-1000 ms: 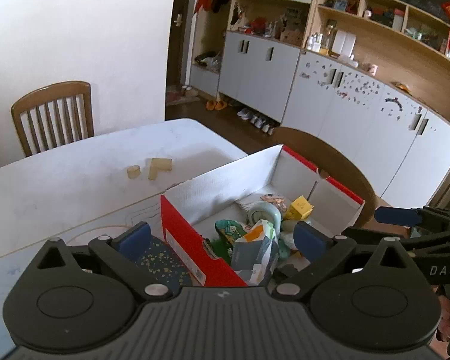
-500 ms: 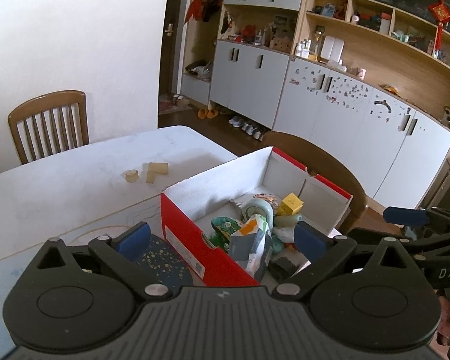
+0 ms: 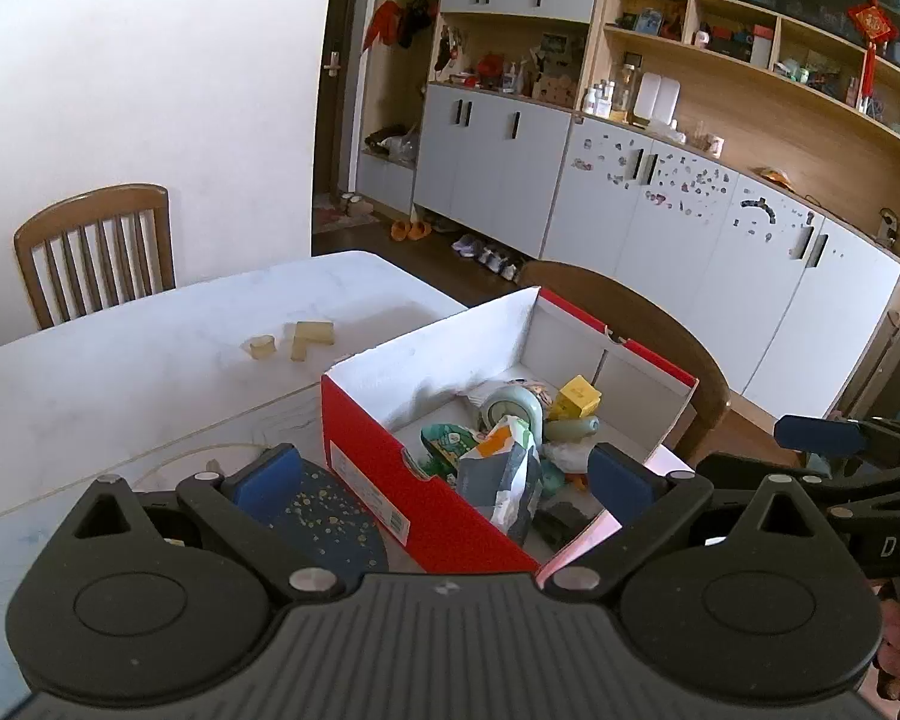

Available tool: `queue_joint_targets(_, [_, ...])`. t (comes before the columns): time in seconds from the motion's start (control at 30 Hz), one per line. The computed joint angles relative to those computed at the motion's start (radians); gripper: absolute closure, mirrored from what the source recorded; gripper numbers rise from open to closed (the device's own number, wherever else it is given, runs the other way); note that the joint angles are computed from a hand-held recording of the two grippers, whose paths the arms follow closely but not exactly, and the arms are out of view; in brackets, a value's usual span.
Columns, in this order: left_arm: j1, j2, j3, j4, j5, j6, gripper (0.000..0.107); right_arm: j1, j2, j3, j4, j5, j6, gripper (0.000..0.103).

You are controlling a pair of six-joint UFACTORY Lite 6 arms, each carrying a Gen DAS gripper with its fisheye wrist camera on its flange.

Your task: Organize objects

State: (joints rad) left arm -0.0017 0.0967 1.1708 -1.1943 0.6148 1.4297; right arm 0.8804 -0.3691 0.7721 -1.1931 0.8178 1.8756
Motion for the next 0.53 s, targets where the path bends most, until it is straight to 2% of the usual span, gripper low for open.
queue_joint_targets(0.53, [0.037, 0.061, 0.045, -0.033, 0.019, 0.058, 0.005, -0.003, 0.058, 0.03, -0.009, -0.011, 0.011, 0.001])
